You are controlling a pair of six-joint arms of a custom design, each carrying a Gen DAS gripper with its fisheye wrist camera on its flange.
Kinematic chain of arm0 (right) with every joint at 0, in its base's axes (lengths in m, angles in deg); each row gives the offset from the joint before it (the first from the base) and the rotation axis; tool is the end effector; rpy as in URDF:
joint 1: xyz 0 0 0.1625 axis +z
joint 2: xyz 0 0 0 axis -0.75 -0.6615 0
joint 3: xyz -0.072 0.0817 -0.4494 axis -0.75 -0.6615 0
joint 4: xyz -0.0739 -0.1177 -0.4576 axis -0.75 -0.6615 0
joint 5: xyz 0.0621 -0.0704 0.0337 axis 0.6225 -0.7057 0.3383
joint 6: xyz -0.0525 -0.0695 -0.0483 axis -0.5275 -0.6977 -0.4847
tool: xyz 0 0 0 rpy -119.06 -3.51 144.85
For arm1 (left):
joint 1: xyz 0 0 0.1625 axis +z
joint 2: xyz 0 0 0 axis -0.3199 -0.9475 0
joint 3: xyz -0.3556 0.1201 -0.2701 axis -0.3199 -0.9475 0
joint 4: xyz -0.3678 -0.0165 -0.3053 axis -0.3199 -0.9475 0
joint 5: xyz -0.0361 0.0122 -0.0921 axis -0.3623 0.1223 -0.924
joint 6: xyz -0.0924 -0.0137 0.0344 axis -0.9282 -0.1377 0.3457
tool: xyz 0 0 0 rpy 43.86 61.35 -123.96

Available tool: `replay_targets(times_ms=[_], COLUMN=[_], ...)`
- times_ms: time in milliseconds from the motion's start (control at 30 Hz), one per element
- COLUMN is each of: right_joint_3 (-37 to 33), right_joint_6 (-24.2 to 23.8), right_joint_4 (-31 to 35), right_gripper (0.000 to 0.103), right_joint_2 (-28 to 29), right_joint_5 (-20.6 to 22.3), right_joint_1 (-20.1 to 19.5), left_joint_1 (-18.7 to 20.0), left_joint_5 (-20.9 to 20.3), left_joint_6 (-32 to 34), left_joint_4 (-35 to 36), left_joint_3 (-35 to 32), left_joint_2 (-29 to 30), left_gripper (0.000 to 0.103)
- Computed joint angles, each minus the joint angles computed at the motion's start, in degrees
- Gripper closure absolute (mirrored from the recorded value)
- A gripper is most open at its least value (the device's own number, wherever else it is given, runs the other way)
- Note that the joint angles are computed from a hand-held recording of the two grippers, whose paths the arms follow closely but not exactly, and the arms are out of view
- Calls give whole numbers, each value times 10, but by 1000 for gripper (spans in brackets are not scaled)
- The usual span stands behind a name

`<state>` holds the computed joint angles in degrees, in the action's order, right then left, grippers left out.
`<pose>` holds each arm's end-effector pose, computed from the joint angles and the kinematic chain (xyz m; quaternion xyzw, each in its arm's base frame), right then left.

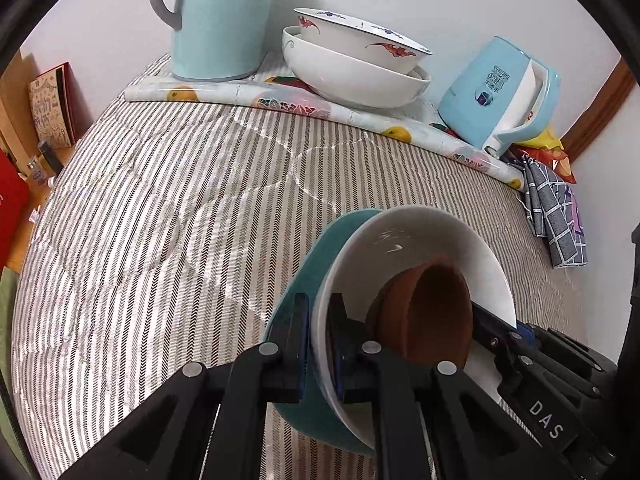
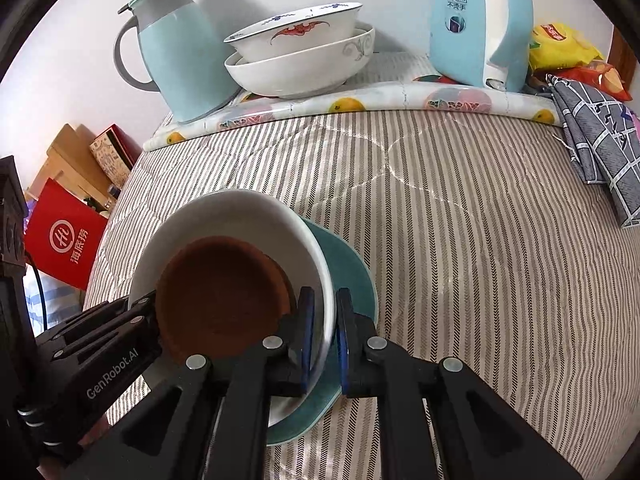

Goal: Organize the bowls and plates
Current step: 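Lift the white bowl with both grippers and lower it onto the blue plate stack, then open both grippers and release the white bowl on the plates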

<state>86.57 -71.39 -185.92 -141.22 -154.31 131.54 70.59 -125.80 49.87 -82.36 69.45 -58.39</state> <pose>-0.0051 -0.6814 0.2863 -0.0913 -0.8989 0.2954 0.3104 -0.3568 -0.7497 -0.1053 0.2319 0.9397 -0.1295 0.2155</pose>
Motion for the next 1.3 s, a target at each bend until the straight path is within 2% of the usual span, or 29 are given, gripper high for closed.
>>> replay_targets(times_ms=[200,367,467,567,800,867,900,967,1033,1167,1233,1300], right_joint_3=[7,19,25,33,61,72,78,93,106,133,149,161], right_joint_6=[-10,-7,-9,-13,-27,-34,-38,-47,-60,-69,-70,-78], right_joint_4=[-10,-16,-22,-27,-44,-58,-67,-89,-107,-140,-154,-177], right_gripper=[87,85,83,82,75,75,73,67,53,46,38,35], right_joint_2=[-4,-15,-20,-27,-53,-63,-69,-82,-96,-127,-147,-159], right_joint_5=[-14,-5,-6,-5,-8,-17,-24,-35,-49,-63,-66,-79], right_joint_1=[5,4,5,8,17,22,25,31,39,51,56,61], left_joint_1=[1,-3,-8,-11,-27,-33,-38,-46,-56,-76,-86,-99], left_joint_5=[-5,0,11,21,35,36,37,37,31,26,19,18], left_joint_6=[-7,-8,-9,-6,-13,-11,-7,-3,0,7,10,17], left_joint_4=[11,0,-11,-19,-36,-45,-54,-73,-84,-107,-119,-131], left_joint_3=[3,15,25,34,69,80,88,101,112,130,139,150], left_joint_2=[-5,-15,-23,-30,-56,-64,-68,-75,-81,-90,-93,-97], left_gripper=[89,87,85,79,78,69,64,63,62,54,50,44])
